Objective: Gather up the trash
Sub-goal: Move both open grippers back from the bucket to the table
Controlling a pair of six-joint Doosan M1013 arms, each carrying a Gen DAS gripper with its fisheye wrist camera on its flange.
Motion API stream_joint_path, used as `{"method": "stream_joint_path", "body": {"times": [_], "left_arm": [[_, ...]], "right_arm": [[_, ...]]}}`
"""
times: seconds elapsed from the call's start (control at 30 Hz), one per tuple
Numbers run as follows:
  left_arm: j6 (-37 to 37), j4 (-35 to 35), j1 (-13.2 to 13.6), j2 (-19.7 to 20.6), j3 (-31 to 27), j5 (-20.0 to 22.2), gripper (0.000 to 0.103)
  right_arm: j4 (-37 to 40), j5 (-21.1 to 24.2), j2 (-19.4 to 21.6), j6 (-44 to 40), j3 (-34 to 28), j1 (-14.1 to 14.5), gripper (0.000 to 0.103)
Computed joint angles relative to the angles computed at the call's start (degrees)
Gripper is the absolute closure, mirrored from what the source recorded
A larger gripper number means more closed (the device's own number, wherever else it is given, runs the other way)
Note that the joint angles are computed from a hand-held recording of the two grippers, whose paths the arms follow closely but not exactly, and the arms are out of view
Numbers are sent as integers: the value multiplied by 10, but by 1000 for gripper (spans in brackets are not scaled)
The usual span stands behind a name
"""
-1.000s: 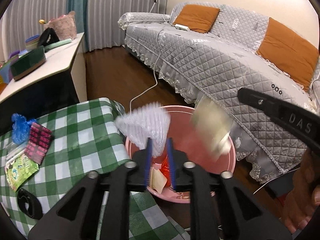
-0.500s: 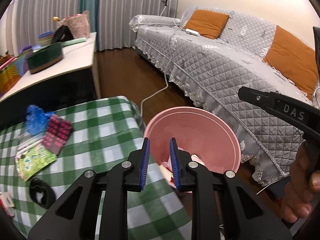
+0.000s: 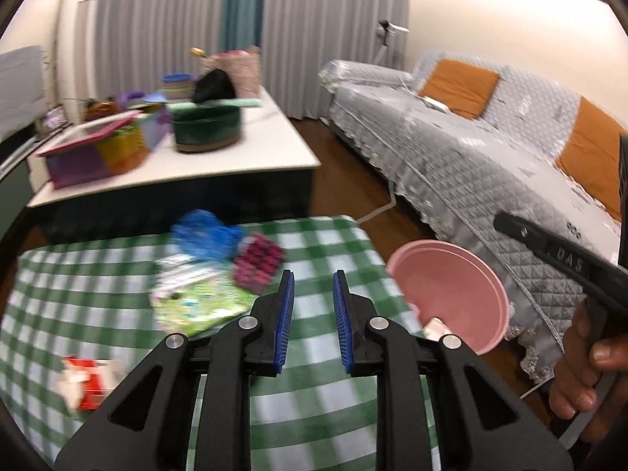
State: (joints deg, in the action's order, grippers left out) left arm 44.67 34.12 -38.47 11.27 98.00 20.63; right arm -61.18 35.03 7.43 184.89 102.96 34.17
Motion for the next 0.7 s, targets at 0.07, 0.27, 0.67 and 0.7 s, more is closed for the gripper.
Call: {"method": "stream_joint_path", "body": {"times": [0.07, 0.27, 0.67, 0.7], "left_arm": [[-36, 31, 12, -13, 11, 1, 82], [-123, 80, 48, -34, 41, -3, 82], [-188, 104, 82, -30, 69, -7, 83], [-188, 103, 83, -30, 69, -8, 83]], "right_arm": [[-3, -8, 7, -10, -7, 8, 74], [25, -42, 31, -65, -27, 24, 74], [208, -102, 93, -285, -76, 31, 69], [227, -102, 100, -308, -82, 32, 64]]}}
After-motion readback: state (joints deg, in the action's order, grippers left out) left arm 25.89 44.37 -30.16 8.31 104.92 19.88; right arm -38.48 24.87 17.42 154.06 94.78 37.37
